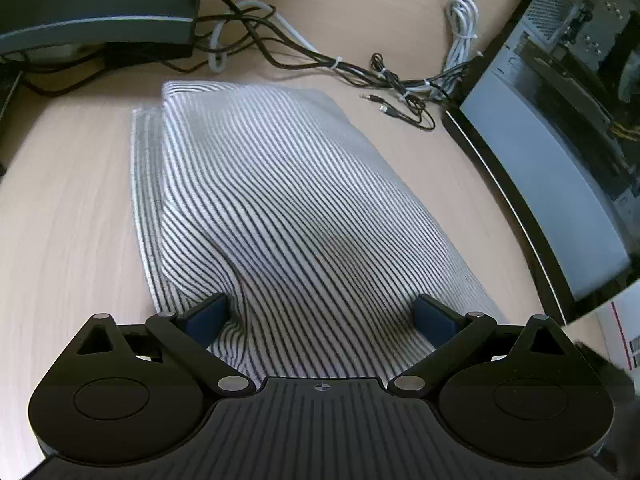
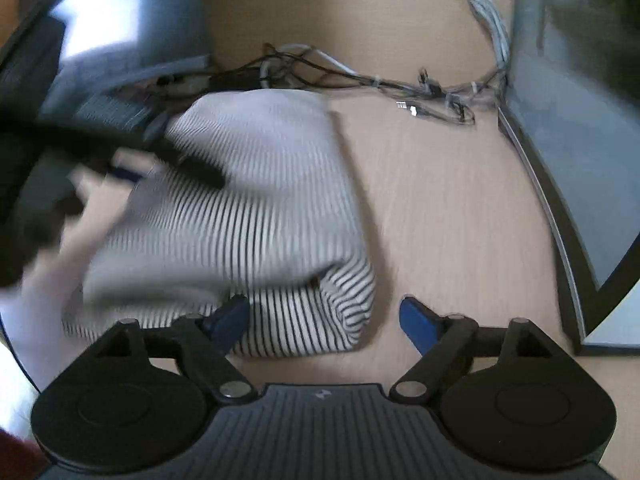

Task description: Fold clothes

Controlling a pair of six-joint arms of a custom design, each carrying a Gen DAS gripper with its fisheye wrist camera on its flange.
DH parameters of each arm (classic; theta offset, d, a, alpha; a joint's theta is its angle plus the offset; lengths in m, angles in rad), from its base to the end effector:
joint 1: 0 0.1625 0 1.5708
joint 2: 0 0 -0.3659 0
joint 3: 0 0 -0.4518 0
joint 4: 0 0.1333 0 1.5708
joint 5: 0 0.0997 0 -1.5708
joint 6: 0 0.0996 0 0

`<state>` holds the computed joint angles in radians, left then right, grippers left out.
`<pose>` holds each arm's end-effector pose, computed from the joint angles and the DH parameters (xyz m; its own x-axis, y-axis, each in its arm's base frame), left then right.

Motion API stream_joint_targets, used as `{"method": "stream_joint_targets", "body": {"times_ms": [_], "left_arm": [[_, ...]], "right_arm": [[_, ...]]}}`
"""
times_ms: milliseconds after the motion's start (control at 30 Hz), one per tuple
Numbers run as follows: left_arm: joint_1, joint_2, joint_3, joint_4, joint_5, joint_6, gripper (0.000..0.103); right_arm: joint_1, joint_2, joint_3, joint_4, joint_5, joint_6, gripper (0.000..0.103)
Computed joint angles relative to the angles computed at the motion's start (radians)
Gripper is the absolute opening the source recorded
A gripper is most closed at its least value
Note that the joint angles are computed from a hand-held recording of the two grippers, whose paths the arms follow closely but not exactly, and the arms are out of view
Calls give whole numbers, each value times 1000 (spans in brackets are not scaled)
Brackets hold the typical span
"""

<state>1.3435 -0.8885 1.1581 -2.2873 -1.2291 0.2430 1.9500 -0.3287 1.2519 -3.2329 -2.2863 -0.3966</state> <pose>-0.0171 -0.8137 0.2846 -0.8738 0.2805 -0.3973 0.4260 0.8356 -0.3468 0.3383 -0.6652 -0.0681 -0.6919 -0.1444 0.7074 -0.5864 0.6840 -0.4339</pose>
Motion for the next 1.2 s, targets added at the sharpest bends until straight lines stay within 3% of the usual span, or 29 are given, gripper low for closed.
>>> {"method": "stream_joint_targets", "body": {"times_ms": [200, 367, 467, 667, 867, 1100, 1200], "left_arm": [[-10, -77, 89, -49, 4, 24, 100], [-26, -182, 220, -149, 47, 85, 100], [-34, -219, 274, -204, 100, 77, 100], [-29, -295, 370, -263, 154, -39, 100], [-23, -349, 416, -258, 224, -141, 101], [-21, -354, 442, -285, 271, -191, 102], [-17, -361, 467, -306, 278, -216, 102]], "right_arm": [[15, -3, -13, -53, -3, -64, 81], [19, -13, -52, -108, 89, -125, 68], [9, -3, -100, -61, 147, -110, 67], [-26, 31, -147, 140, 166, -136, 68], [-48, -39, -52, 168, 222, -113, 70], [-60, -86, -33, 253, 245, -220, 85], [-70, -75, -48, 262, 265, -243, 86]]}}
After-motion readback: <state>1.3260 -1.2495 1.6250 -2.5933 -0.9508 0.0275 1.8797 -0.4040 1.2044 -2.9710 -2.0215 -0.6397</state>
